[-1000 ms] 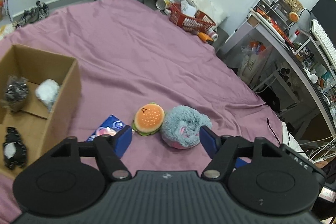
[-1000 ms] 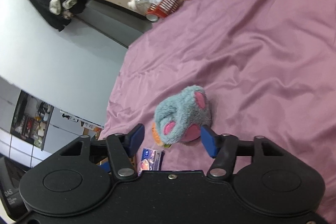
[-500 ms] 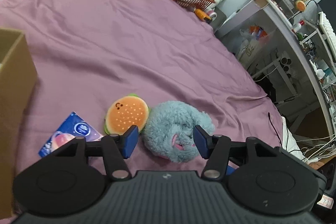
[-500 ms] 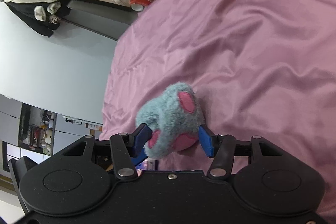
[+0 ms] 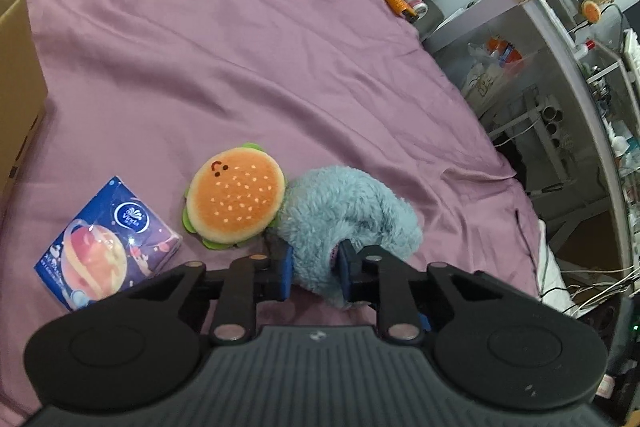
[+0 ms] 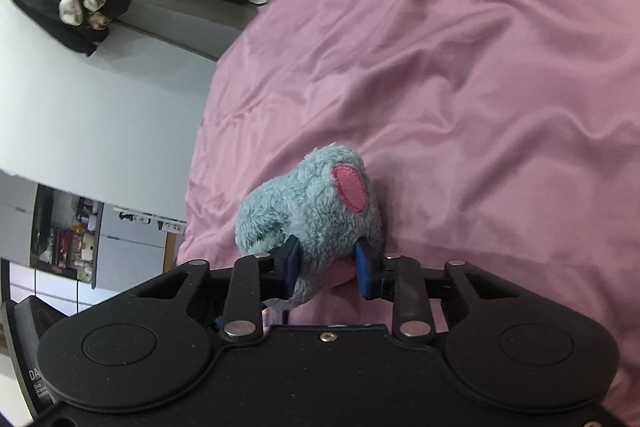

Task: Organize soft objects
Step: 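Carry the grey-pink plush with both tools over the box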

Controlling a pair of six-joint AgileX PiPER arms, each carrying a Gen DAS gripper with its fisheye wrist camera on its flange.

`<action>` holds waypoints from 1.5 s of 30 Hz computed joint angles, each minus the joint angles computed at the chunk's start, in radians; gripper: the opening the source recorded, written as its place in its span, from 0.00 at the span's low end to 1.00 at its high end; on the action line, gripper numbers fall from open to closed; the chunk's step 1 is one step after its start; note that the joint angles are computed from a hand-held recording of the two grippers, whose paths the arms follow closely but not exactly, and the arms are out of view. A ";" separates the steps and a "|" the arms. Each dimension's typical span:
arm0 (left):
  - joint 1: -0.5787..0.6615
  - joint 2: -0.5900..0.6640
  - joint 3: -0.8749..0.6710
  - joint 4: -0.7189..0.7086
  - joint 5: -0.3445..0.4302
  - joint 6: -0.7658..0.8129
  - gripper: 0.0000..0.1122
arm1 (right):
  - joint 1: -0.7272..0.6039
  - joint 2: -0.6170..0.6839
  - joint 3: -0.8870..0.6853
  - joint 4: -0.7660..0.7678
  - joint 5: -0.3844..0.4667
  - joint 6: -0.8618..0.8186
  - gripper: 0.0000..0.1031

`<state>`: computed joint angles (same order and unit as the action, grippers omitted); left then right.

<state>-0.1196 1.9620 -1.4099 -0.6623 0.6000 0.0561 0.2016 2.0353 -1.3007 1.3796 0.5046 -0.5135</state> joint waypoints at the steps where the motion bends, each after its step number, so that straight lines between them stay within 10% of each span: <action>1: -0.001 -0.012 0.009 0.005 -0.005 -0.004 0.18 | 0.005 -0.011 0.006 -0.001 -0.004 -0.007 0.27; 22: 0.072 -0.430 0.264 0.168 -0.038 -0.126 0.17 | 0.164 -0.174 0.016 0.055 -0.021 -0.156 0.25; 45: 0.520 -0.656 0.390 0.032 0.141 0.088 0.17 | 0.435 -0.050 -0.216 -0.058 -0.103 -0.056 0.26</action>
